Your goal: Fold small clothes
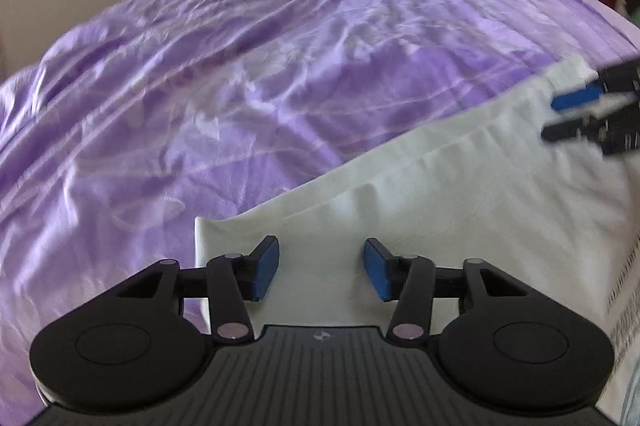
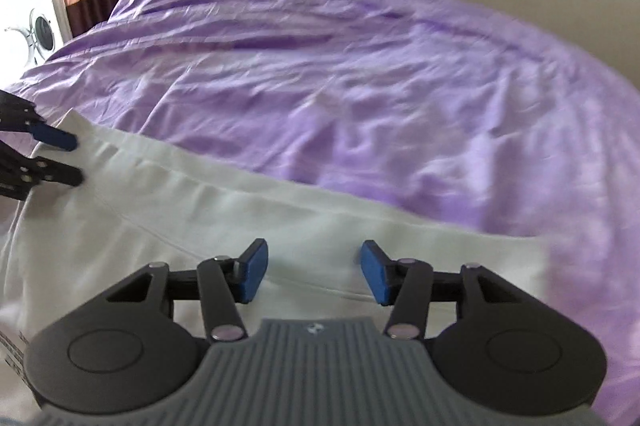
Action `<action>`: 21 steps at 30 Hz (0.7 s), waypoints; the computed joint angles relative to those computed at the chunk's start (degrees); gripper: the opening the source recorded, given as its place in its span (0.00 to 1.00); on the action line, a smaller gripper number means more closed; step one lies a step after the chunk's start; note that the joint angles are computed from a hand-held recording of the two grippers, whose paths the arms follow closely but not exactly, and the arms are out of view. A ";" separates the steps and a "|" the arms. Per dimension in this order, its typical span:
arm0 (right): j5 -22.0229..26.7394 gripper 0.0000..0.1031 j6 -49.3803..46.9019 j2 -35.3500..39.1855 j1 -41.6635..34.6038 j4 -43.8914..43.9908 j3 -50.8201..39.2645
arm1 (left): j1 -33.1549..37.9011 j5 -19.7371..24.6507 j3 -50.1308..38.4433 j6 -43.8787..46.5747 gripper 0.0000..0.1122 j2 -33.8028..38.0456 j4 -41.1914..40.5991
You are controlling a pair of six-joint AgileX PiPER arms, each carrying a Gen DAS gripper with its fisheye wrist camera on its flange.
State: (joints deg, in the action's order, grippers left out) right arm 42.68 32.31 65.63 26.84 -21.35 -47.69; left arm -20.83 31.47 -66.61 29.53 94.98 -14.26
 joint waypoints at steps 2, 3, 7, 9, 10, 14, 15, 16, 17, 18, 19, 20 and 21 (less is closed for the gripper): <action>0.62 0.39 3.88 3.78 2.08 -2.35 -0.85 | -0.91 -1.13 0.17 -4.86 0.29 0.63 1.13; 1.05 0.33 5.72 5.69 3.02 -3.45 -1.26 | -1.64 -2.47 0.72 -7.89 0.13 0.60 2.50; 2.88 0.00 14.15 8.40 7.28 -9.56 -1.60 | -5.44 -5.91 2.11 -22.86 0.00 -0.36 14.44; 3.64 0.00 17.14 7.58 8.36 -11.40 -1.48 | -6.45 -7.43 3.35 -25.93 0.00 -1.43 18.30; 3.87 0.00 18.14 7.07 8.72 -12.39 -1.41 | -6.52 -7.72 3.40 -26.20 0.00 -1.71 18.55; 5.55 0.00 23.49 5.04 10.84 -18.45 -1.68 | -6.50 -8.71 1.82 -27.62 0.00 -1.67 18.98; 6.14 0.00 24.76 5.10 11.18 -20.12 -2.04 | -6.54 -8.71 1.27 -28.43 0.00 -1.54 18.98; 6.19 0.00 25.20 5.19 10.84 -20.68 -2.41 | -6.57 -8.28 0.33 -28.74 0.00 -1.01 18.80; 5.95 0.00 24.40 5.32 9.94 -19.82 -2.82 | -6.78 -7.97 -0.34 -29.72 0.00 -0.41 19.85; 5.57 0.00 24.03 5.70 9.11 -19.22 -2.98 | -7.11 -7.25 -1.14 -30.93 0.00 0.51 21.57; 4.84 0.00 23.35 6.08 8.47 -18.70 -2.80 | -7.23 -6.48 -1.74 -31.08 0.00 1.43 22.23; 3.95 0.00 21.40 6.71 7.63 -17.08 -2.81 | -7.12 -6.73 -1.71 -31.64 0.00 2.01 22.88; 3.40 0.00 20.75 7.20 7.23 -16.29 -2.60 | -6.79 -7.37 -1.34 -31.20 0.01 2.24 22.36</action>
State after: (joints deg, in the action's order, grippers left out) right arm 46.08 53.06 72.84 34.07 -37.64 -50.29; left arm -27.62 24.10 -67.94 -1.67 97.22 8.10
